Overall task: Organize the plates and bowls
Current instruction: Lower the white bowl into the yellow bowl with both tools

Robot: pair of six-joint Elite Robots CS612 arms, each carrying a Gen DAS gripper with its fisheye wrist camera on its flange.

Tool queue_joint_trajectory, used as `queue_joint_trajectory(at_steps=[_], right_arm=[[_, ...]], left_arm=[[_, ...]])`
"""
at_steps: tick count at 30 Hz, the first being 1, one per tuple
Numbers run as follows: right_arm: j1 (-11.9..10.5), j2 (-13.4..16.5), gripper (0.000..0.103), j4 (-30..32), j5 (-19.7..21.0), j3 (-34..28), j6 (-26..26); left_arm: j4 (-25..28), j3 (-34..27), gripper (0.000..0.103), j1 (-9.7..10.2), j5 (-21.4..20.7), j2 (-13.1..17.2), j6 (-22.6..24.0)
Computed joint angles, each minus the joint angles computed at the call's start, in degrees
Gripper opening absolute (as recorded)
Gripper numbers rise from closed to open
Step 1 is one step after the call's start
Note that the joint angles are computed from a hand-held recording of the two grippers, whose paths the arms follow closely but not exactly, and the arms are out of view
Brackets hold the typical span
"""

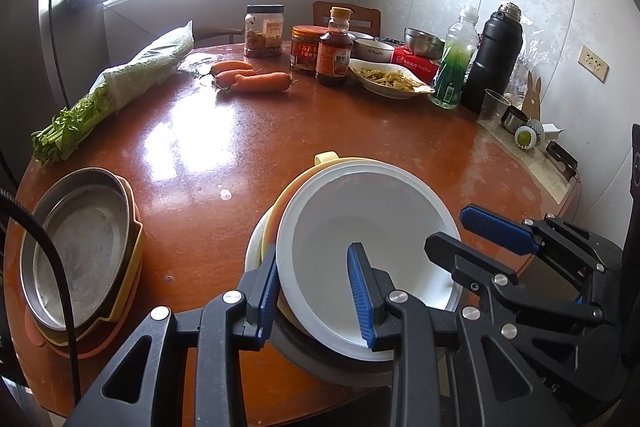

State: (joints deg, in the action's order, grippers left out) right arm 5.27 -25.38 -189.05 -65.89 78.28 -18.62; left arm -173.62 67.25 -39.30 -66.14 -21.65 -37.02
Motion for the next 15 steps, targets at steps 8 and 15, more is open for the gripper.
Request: queue_joint_trajectory(at_steps=[8, 15], right_arm=[[-0.13, -0.1, 0.047, 0.28, 0.5, -0.16, 1.03], [-0.15, -0.03, 0.056, 0.83, 0.59, -0.37, 1.62]], left_arm=[[-1.08, 1.52, 0.054, -0.31, 2.37, -0.87, -0.97], [-1.09, 2.37, 0.061, 0.03, 2.09, -1.18, -1.61]])
